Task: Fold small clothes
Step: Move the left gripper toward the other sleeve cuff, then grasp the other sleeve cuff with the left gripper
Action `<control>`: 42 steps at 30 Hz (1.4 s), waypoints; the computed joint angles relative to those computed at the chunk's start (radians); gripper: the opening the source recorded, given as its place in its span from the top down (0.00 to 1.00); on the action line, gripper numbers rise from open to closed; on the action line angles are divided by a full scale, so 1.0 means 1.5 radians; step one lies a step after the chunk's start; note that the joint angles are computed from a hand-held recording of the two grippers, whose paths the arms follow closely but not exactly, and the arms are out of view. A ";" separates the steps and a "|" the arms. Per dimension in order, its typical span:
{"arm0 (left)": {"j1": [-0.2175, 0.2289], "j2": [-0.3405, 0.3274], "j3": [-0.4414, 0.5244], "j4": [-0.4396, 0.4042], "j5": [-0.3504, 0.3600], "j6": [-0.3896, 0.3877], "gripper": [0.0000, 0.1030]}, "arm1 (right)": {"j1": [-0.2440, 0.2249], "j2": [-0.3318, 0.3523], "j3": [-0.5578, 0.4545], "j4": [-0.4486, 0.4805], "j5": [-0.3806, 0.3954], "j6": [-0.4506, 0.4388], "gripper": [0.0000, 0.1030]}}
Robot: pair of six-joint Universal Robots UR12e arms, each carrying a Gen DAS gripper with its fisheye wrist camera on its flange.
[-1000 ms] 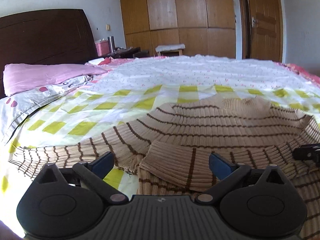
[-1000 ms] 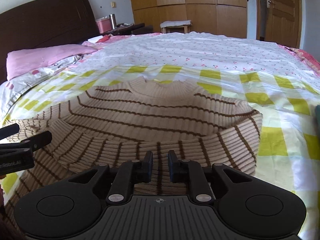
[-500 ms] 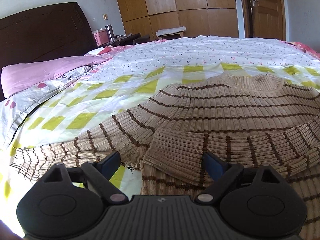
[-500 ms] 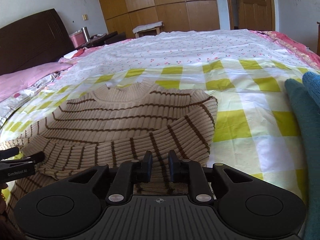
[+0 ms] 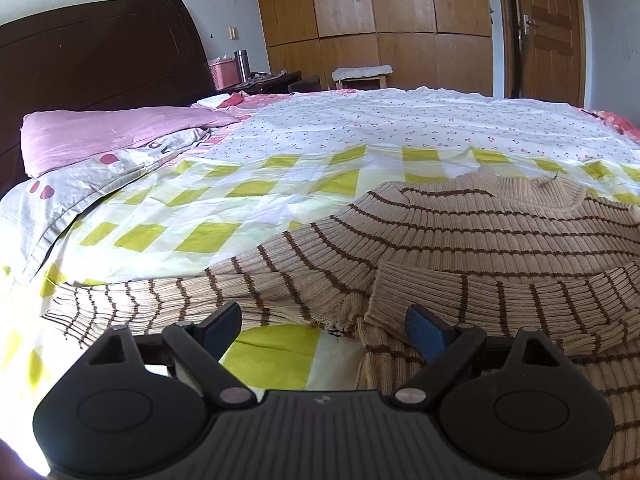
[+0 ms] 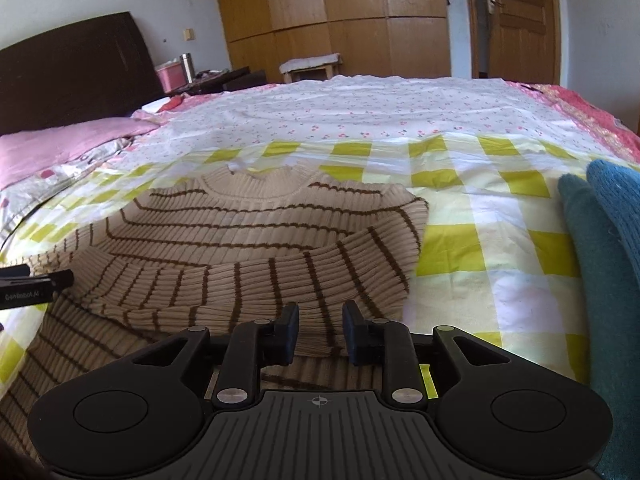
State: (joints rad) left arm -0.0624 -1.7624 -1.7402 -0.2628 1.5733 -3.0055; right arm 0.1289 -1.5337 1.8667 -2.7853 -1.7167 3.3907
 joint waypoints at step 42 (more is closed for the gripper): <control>0.028 -0.026 0.025 0.001 -0.098 0.012 0.49 | 0.039 0.157 -0.209 0.141 0.124 -0.249 0.84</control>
